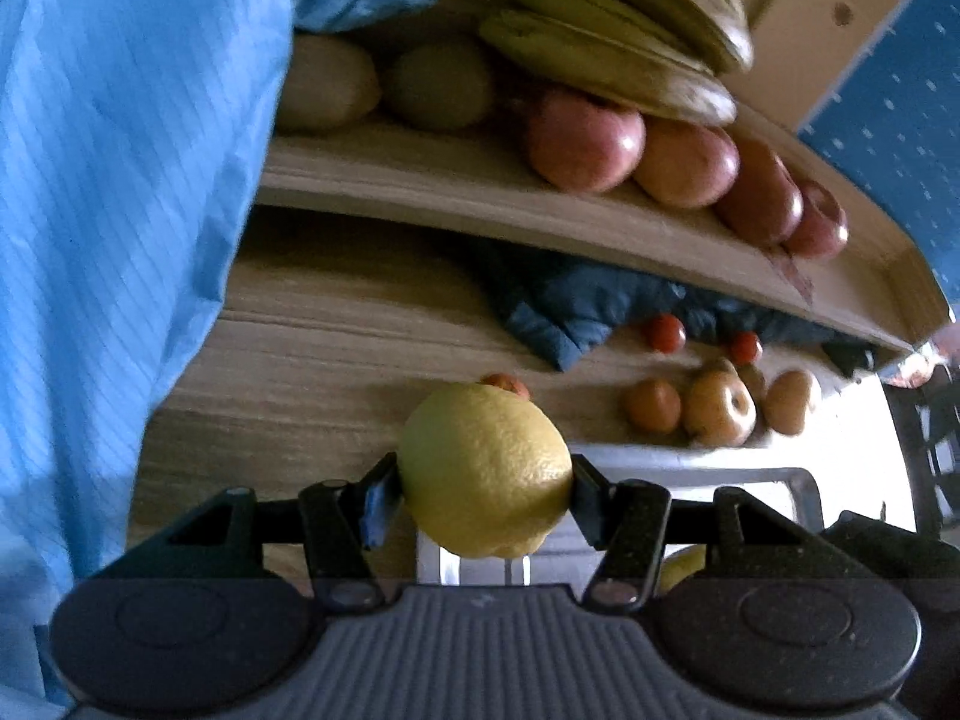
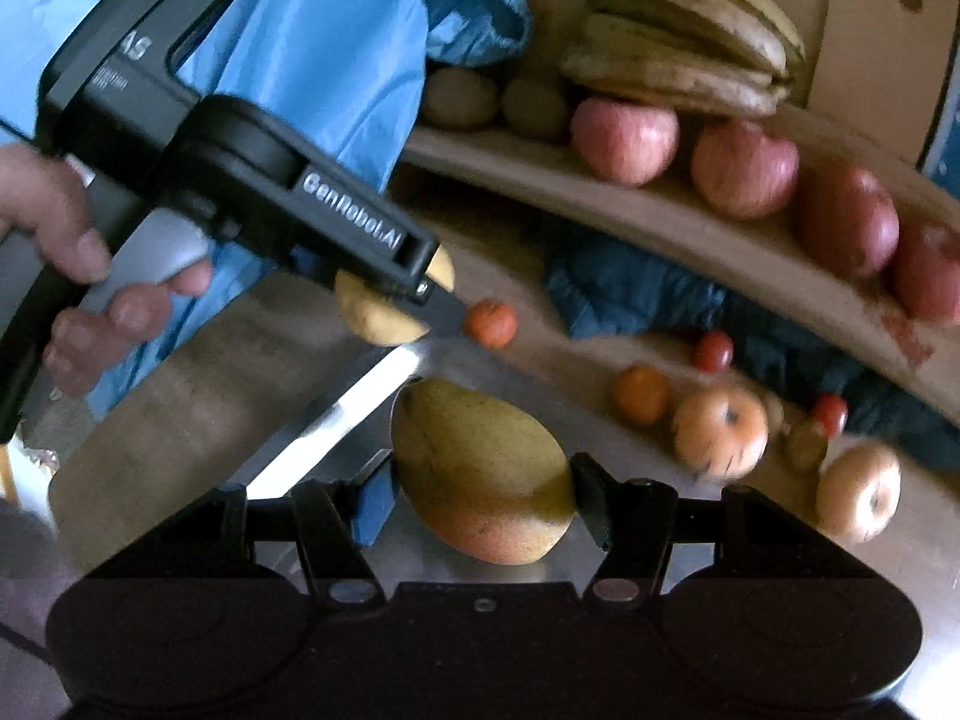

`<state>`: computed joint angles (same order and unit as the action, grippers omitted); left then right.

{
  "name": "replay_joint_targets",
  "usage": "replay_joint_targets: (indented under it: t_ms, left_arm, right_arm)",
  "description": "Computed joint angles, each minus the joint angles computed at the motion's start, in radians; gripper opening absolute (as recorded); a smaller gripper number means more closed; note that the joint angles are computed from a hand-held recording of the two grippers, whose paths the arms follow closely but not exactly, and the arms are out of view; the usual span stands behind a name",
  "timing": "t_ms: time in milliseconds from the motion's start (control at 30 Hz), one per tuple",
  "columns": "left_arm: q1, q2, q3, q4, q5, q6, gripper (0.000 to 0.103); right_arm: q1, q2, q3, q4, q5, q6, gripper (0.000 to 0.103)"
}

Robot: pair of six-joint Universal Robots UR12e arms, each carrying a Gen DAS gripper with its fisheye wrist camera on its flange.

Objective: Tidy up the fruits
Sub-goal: 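Carry the lemon in left tool over the tray while right tool carries the pear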

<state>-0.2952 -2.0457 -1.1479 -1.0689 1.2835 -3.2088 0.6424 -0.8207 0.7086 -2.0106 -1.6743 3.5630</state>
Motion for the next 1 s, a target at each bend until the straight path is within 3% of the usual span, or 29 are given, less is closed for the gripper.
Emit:
replay_joint_targets:
  t_ms: [300, 633, 800, 1000]
  left_arm:
    - [0.008, 0.017, -0.032, -0.028, -0.089, 0.164, 0.062]
    - [0.011, 0.031, -0.052, -0.08, -0.142, 0.35, 0.062]
    - [0.012, 0.037, -0.063, -0.108, -0.147, 0.413, 0.062]
    - [0.013, 0.039, -0.06, -0.146, -0.135, 0.437, 0.062]
  right_arm:
    - [0.019, -0.025, 0.037, 0.021, 0.061, 0.018, 0.063]
    - [0.026, -0.023, 0.031, 0.038, 0.123, 0.01, 0.063]
    - [0.029, -0.016, 0.021, 0.052, 0.135, 0.016, 0.063]
    - [0.033, -0.006, 0.006, 0.065, 0.141, 0.013, 0.063]
